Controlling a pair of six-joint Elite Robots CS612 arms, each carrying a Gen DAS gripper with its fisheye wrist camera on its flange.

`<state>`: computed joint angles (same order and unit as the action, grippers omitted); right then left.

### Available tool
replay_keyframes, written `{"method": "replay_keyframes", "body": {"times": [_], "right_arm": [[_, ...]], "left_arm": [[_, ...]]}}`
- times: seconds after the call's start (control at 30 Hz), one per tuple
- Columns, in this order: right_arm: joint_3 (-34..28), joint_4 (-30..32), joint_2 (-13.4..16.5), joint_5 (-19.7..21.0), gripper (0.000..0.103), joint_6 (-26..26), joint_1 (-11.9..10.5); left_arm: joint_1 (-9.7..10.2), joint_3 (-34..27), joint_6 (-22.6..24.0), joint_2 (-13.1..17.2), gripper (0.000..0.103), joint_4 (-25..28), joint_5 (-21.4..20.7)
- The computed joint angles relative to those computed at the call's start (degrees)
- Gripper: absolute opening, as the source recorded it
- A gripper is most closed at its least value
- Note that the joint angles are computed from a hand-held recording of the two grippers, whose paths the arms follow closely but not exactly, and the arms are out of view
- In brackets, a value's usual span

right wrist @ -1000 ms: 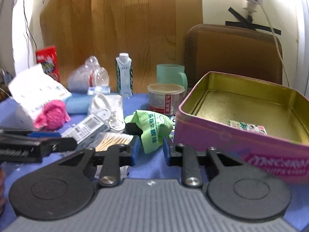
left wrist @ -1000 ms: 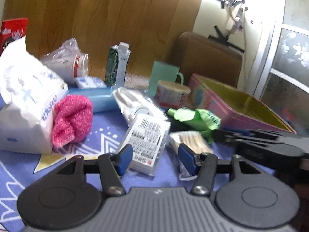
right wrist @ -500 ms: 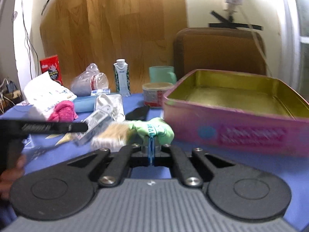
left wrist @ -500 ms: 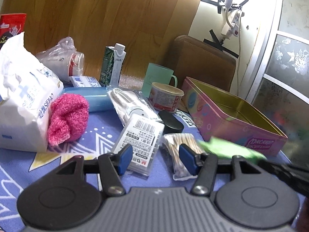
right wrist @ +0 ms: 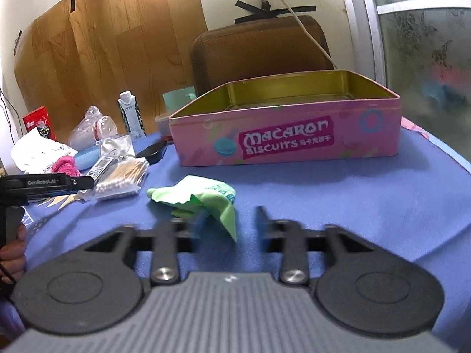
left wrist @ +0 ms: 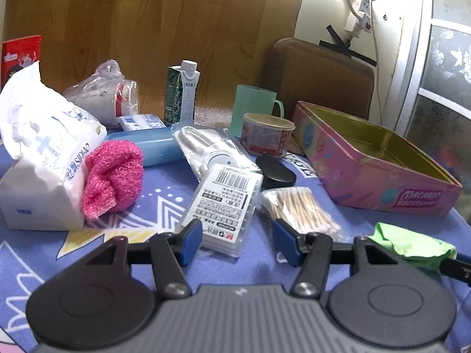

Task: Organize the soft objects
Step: 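Grasp the green cloth with the right gripper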

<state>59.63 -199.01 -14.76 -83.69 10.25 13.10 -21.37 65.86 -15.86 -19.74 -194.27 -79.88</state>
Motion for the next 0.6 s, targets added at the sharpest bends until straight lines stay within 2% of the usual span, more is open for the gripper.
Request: {"method": "replay_keyframes", "body": {"times": [0.17, 0.37, 0.4, 0.6], "right_arm": [[0.2, -2.18, 0.22, 0.14, 0.052, -2.24, 0.21], [-0.19, -0.95, 0.35, -0.57, 0.056, -1.67, 0.54], [-0.28, -0.73, 0.37, -0.72, 0.06, -1.61, 0.61], [-1.12, 0.03, 0.59, -0.94, 0.061, -2.43, 0.66]], "left_arm": [[-0.64, -0.08, 2.0, -0.04, 0.056, 0.96, 2.94], [-1.09, -0.32, 2.46, 0.02, 0.062, 2.24, 5.19], [-1.17, -0.39, 2.41, 0.02, 0.062, 2.66, 5.63], [-1.01, -0.94, -0.06, -0.05, 0.064, 5.93, 6.65]]}}
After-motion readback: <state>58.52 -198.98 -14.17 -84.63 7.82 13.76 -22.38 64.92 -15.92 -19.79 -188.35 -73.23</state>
